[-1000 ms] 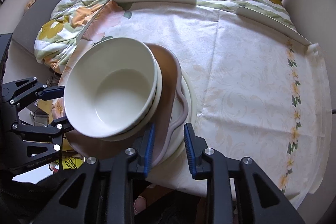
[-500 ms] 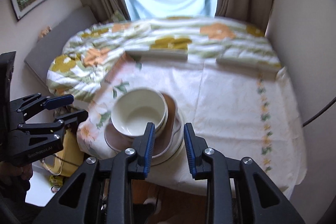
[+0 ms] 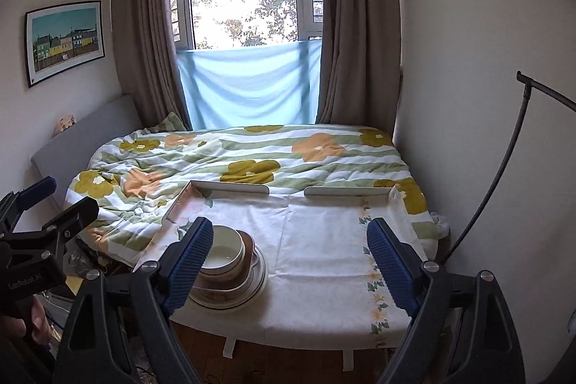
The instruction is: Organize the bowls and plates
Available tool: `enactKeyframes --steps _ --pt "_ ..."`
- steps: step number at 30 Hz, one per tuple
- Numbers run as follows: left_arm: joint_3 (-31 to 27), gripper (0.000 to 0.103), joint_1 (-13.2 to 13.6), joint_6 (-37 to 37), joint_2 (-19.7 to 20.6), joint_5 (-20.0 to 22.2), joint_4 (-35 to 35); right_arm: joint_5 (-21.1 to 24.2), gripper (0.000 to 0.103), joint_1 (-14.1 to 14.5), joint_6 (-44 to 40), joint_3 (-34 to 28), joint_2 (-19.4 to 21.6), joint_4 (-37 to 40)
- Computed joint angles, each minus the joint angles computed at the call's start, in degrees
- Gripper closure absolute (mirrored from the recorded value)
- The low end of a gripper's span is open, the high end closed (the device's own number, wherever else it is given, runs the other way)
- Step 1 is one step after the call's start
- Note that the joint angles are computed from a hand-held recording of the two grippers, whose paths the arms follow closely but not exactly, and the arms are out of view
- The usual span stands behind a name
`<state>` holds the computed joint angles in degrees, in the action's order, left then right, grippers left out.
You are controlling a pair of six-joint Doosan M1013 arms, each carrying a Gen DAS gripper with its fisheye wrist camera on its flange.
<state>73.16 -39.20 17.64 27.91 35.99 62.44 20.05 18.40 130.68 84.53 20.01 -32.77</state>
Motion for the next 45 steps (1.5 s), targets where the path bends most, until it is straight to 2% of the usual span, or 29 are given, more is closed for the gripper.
enactKeyframes --steps 7,12,27,45 --pt "1.82 0.0 -1.18 -3.23 -1.27 0.93 3.6 -0.71 0.018 0.21 5.98 2.28 -1.38 -4.7" --pt "2.35 0.0 -1.37 -3.99 -1.52 0.88 4.66 -1.15 0.018 0.63 12.32 3.01 -1.83 -10.78" --pt "2.8 0.0 -1.45 -5.19 -1.89 1.68 6.1 -0.59 0.018 1.34 19.08 2.86 -1.74 -17.15" --pt "2.34 0.0 -1.22 -4.38 -1.67 1.91 5.48 0.25 0.018 1.44 18.27 2.31 -1.53 -16.37"
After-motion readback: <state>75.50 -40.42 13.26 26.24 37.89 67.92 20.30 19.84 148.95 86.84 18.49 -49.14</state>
